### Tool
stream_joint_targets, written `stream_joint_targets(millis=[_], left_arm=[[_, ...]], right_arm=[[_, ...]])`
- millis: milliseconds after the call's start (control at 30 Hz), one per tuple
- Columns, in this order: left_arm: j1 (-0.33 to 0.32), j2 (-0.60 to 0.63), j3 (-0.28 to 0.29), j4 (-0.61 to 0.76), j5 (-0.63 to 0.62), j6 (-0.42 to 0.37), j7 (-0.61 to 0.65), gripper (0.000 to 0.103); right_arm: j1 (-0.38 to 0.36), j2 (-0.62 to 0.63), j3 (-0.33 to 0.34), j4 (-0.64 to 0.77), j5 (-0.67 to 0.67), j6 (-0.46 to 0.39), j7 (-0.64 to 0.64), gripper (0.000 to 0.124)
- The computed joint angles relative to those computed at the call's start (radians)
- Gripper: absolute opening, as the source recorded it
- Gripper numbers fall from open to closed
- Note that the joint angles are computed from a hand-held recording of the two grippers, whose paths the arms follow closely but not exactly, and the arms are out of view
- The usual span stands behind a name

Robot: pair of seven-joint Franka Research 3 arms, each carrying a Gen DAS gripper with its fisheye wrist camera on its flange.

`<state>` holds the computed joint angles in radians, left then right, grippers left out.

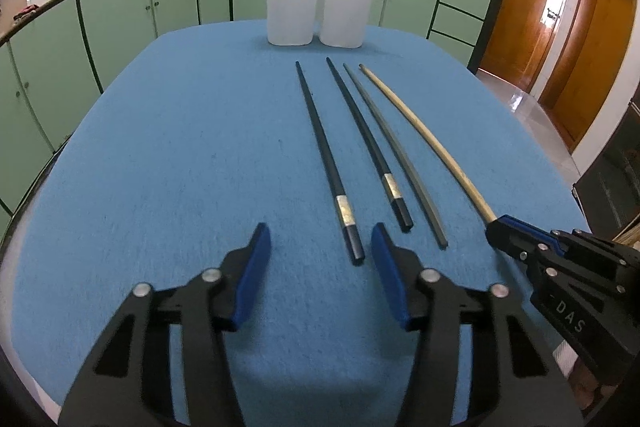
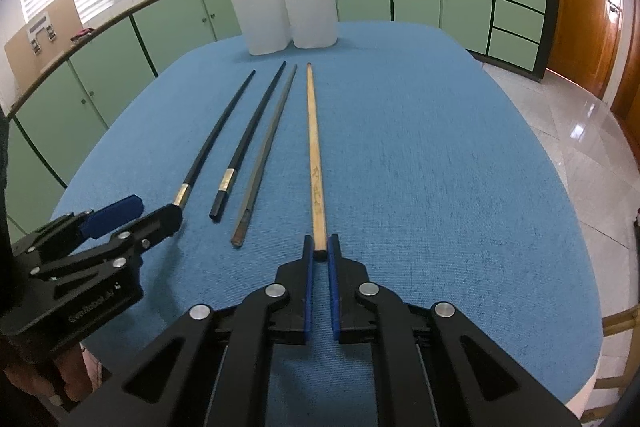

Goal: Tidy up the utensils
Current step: 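Close the left tool on the black chopstick with the metal band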

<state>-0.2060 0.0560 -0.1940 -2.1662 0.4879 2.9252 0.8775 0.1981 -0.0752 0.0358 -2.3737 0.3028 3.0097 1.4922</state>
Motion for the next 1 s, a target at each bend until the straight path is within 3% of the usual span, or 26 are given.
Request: stream_joint_targets(millis=[367,600,833,1000], left_arm=[[-0.023,0.001,0.003,0.013,0.147,-0.032,-0.151,0.039],[-0.028,0.009,0.007,0.019,0.225,-0.033,-0.218,0.007],[-0.024,0.004,0.007,0.014,0.245,-0.028,-0.231,0.006],[-0.024,-0.021,0.009,0.019,0.352,-0.044,-0.290,0.006]], right_arm=[[0.016,-0.001,-0.010,0.001,0.080,-0.002,-0.065,0.007],[0.030,0.007,-0.017,0.008,0.170,0.003,-0.143,0.007],[0.033,0.005,-0.014,0.005,0.224,0.012,-0.189,0.007],[0.025,-0.004,-0.013,0.004,0.202,0.010,-0.169,0.007]])
